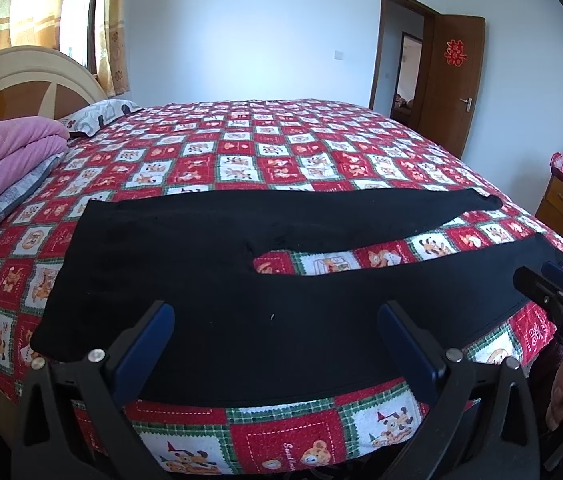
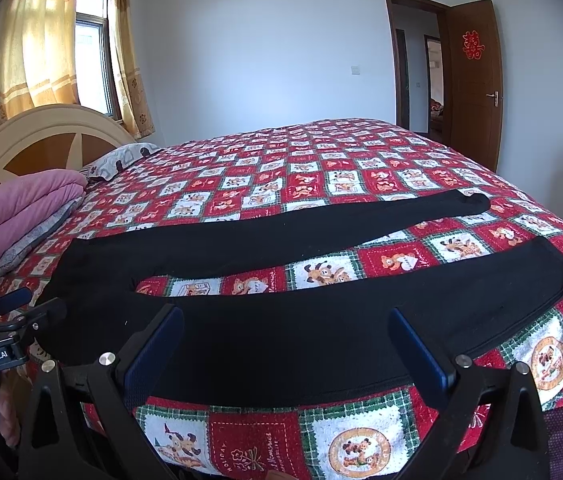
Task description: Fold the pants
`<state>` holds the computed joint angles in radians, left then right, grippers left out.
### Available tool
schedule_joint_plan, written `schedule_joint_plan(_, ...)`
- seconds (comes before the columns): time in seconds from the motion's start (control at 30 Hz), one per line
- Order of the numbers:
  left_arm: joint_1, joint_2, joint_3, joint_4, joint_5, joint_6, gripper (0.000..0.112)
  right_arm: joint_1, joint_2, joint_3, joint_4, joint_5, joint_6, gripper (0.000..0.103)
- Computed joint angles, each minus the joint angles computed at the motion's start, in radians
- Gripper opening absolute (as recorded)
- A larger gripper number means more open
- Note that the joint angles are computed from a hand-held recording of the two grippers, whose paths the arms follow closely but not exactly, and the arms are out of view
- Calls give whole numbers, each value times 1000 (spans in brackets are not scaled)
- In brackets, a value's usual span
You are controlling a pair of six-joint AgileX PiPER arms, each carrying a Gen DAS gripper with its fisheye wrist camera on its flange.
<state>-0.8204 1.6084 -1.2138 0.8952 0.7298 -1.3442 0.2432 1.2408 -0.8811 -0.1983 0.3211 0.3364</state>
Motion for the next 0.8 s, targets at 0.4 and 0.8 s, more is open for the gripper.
schedule_joint_plan(0.4, 520, 163, -223, -228, -30, 467, 103, -108, 111, -22, 95, -25, -133, 102)
schedule_joint_plan(0.8, 810, 610, -831, -747, 163, 1026, 86, -202, 273, -183, 182, 18, -288, 102)
